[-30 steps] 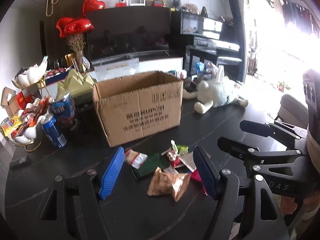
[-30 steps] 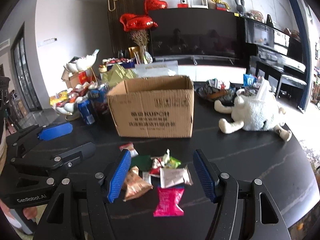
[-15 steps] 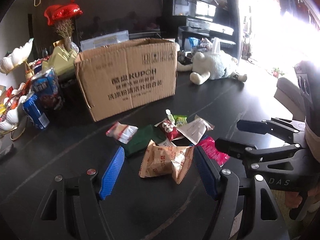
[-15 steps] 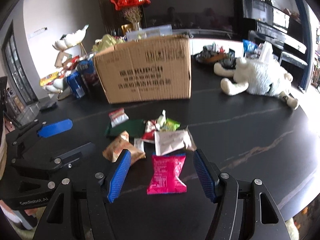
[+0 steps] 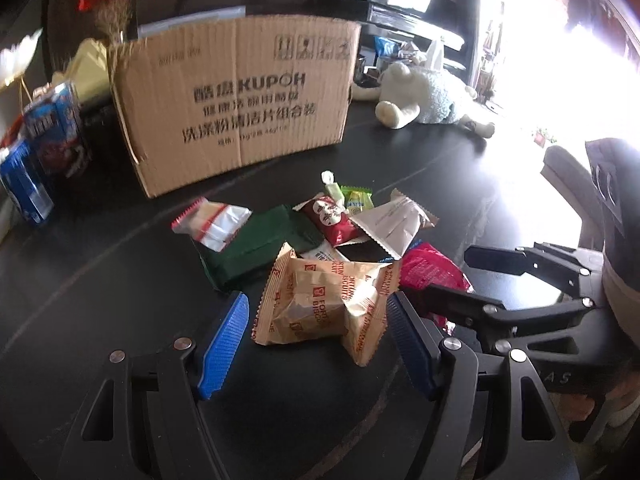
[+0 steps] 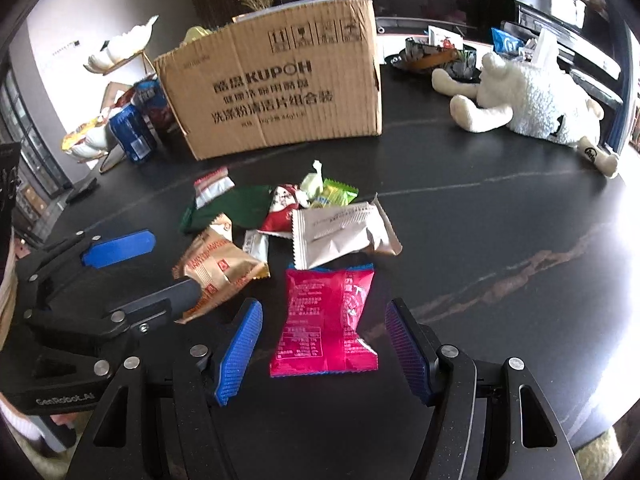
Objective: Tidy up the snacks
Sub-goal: 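Grasp the tan pastry bag with the left gripper while the right grasps the pink bag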
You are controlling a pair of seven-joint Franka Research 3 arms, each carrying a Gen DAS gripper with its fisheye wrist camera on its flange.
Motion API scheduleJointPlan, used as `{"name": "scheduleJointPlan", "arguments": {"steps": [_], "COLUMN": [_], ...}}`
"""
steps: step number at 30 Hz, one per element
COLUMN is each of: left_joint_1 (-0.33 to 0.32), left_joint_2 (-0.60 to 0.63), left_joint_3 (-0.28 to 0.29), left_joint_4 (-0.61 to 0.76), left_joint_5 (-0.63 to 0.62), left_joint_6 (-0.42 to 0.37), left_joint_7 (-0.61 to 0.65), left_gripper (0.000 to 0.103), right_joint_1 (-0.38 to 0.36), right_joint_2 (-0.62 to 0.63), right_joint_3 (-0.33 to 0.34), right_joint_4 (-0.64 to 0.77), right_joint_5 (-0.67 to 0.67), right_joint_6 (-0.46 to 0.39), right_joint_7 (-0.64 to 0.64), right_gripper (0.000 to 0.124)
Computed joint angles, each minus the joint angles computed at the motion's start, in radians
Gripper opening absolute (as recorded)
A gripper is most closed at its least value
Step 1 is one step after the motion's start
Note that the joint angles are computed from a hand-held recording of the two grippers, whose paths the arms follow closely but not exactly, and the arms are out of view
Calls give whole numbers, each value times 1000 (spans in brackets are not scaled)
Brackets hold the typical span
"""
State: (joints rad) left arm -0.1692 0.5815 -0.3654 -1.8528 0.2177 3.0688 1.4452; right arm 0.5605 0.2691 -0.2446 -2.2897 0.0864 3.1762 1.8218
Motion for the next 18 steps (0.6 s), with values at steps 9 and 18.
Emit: {"name": "scheduleJointPlan", "arguments": {"steps": [9,18], "left_joint_1": [17,57], "left_joint_2": [54,61], "left_joint_3": [-22,-70], "left_joint_4": [51,33], "left_joint_5": [-18,-44], "left_joint_6": [-11,-2], "left_joint_7": [14,32], "left_gripper": [70,56], "right_joint_1": [-23,-141], "right_joint_2": [23,33], "right_joint_3": [11,134], "right_joint_4": [25,33], "right_joint_5": [-12,39], "right_joint_6": [-33,-21], "right_joint_7": [27,-33], "right_gripper": [65,58]}}
